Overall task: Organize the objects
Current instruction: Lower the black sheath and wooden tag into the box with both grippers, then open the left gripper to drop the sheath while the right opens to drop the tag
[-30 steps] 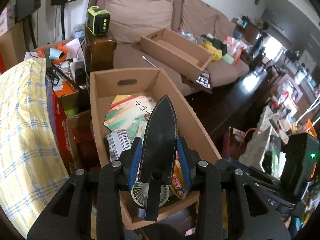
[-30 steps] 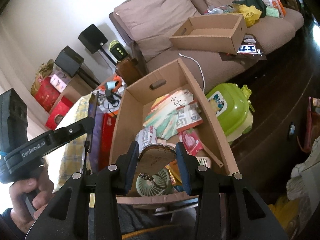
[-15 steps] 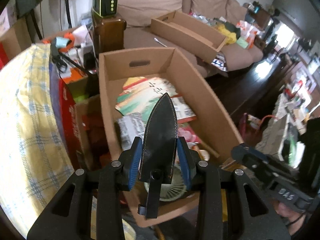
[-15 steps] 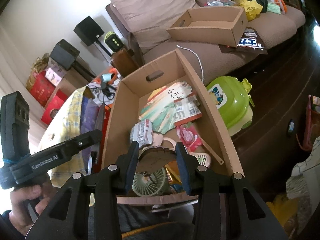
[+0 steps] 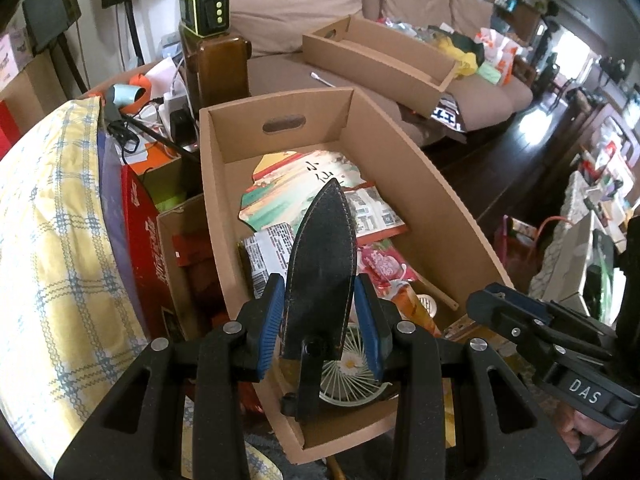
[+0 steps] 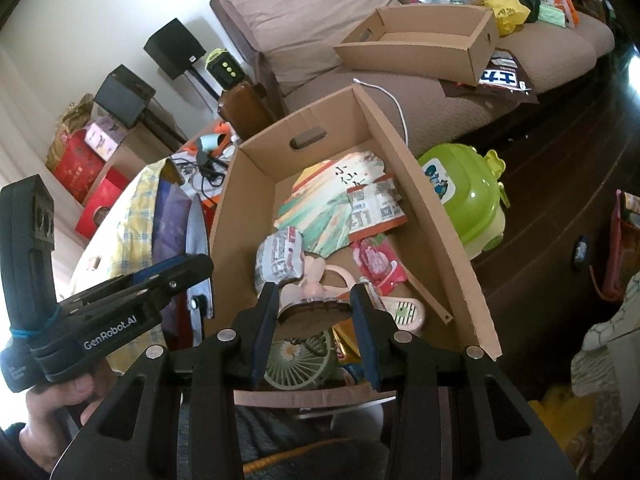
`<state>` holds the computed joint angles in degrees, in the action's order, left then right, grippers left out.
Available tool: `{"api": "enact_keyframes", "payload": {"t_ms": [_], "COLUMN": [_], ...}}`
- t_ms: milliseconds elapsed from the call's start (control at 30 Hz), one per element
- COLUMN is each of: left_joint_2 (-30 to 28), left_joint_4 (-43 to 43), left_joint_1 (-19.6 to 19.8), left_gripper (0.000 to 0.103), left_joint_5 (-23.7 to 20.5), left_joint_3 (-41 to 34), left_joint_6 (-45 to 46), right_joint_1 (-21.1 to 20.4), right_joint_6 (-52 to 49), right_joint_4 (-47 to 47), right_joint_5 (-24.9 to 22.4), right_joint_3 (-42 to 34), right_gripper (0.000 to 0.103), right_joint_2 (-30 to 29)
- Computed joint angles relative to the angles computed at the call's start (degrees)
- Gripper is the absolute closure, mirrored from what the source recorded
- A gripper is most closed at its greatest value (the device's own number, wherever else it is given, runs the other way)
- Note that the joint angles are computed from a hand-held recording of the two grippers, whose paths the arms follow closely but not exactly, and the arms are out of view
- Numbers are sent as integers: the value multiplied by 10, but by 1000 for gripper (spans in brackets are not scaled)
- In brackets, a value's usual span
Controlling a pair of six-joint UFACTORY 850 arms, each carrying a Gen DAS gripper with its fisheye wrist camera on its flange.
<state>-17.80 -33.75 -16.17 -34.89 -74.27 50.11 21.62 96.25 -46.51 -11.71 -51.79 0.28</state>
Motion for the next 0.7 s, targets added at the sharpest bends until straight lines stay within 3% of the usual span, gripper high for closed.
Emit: {"api": "enact_keyframes", "payload": {"t_ms": [167, 233, 333, 700], "left_joint_2": [-4, -6, -5, -15], "left_joint_4": [-11, -42, -103, -45], "left_joint_1": [-1, 2, 7, 8], "left_gripper": [72, 79, 79, 79], "left_joint_5": [5, 2, -9, -31], "left_joint_3": [-3, -7, -8, -19], "left_joint_6": [2, 17, 63, 4], "right_joint_1": [-3, -3, -2, -9], "right_joint_6": [-34, -37, -33, -44], "right_joint_4": [37, 40, 36, 52], "right_joint_5": [2, 2, 2, 8], "right_joint_3": [-2, -3, -3, 2], "right_gripper": [66, 66, 66, 66], "right_joint_2": [-5, -6, -6, -4]}}
